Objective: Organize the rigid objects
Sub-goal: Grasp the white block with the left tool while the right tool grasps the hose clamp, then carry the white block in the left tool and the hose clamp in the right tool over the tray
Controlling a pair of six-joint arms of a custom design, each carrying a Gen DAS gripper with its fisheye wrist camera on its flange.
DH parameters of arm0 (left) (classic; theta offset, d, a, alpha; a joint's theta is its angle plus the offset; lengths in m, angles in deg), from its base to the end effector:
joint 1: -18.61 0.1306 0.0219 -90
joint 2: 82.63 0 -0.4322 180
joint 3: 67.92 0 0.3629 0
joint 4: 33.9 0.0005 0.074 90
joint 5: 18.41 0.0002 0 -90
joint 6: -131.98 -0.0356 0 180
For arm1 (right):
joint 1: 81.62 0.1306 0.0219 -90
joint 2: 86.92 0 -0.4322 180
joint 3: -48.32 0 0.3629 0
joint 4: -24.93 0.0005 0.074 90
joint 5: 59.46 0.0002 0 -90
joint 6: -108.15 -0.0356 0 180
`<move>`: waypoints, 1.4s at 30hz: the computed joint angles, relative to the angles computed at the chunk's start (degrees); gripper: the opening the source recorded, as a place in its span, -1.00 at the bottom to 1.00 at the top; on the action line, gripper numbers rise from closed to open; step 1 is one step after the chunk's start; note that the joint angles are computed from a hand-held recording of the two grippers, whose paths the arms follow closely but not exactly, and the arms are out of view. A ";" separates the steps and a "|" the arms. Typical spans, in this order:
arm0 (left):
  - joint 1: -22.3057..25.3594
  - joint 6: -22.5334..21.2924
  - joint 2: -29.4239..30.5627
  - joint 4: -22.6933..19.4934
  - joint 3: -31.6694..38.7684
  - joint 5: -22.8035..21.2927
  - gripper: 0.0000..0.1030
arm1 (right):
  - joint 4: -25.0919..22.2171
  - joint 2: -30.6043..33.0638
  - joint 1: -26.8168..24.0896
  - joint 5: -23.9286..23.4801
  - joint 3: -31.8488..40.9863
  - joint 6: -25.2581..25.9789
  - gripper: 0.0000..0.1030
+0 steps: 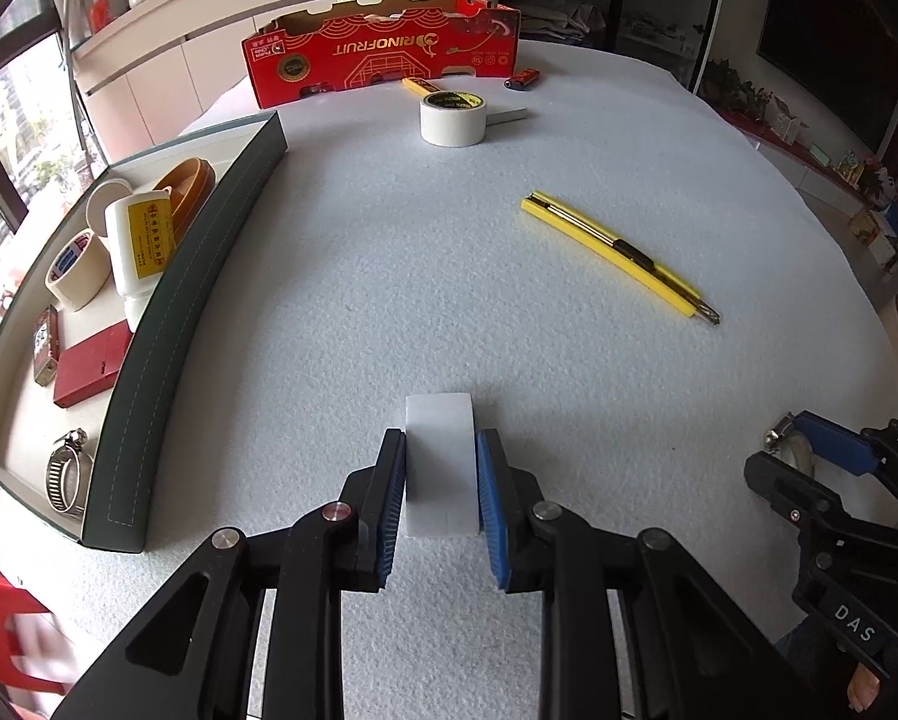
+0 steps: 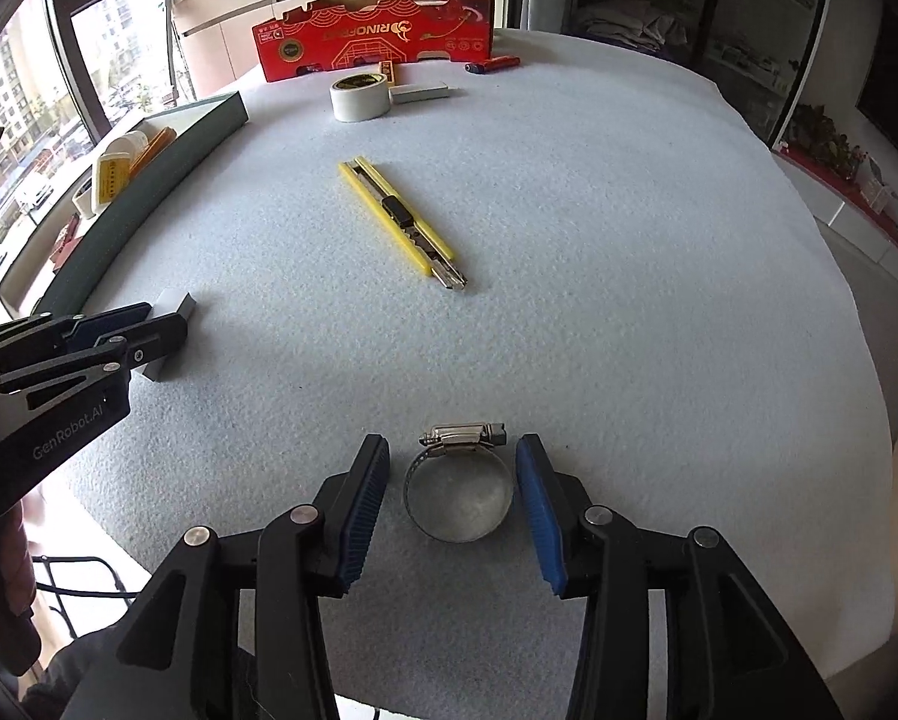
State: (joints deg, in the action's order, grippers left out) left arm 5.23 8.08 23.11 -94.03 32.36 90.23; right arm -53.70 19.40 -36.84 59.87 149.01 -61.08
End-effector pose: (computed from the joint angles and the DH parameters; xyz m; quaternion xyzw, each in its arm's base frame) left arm 0.5272 -0.1376 0.4139 0.4181 0.8698 -0.1186 0.2335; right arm 0.3781 0.3499 0.4053 0.2982 0.9191 -0.0759 0.2460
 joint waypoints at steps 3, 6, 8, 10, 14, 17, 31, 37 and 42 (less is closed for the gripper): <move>0.94 0.89 0.54 -2.63 1.08 2.90 -0.52 | 2.05 -1.23 -0.06 -0.10 -1.48 -1.49 -0.32; 1.53 1.26 0.91 -5.04 2.18 4.94 -0.52 | 6.37 -3.73 0.10 -0.11 -4.65 -4.11 -0.32; 1.50 1.05 0.52 -5.30 2.29 5.38 -0.52 | 6.86 -4.55 0.26 0.66 -5.29 -5.33 -0.32; 1.46 0.90 -0.02 -5.58 2.34 6.24 -0.52 | 7.22 -5.10 0.29 1.54 -5.36 -5.75 -0.32; 1.13 0.98 -0.69 -7.08 3.41 8.94 -0.52 | 7.72 -5.35 0.13 2.87 -4.17 -4.67 -0.32; 1.13 1.42 -0.88 -9.35 5.36 12.18 -0.52 | 8.54 -5.45 -0.27 3.59 -2.91 -2.56 -0.32; 5.11 5.49 1.07 -18.42 24.50 26.88 -0.52 | 14.26 -5.10 -2.76 8.39 10.35 13.84 -0.32; 9.18 7.81 4.32 -18.82 34.92 28.73 -0.52 | 17.11 -0.64 -4.27 6.52 21.59 24.99 -0.32; 12.83 10.33 6.62 -14.90 40.29 25.10 -0.52 | 17.58 5.49 -5.31 1.79 32.32 31.69 -0.32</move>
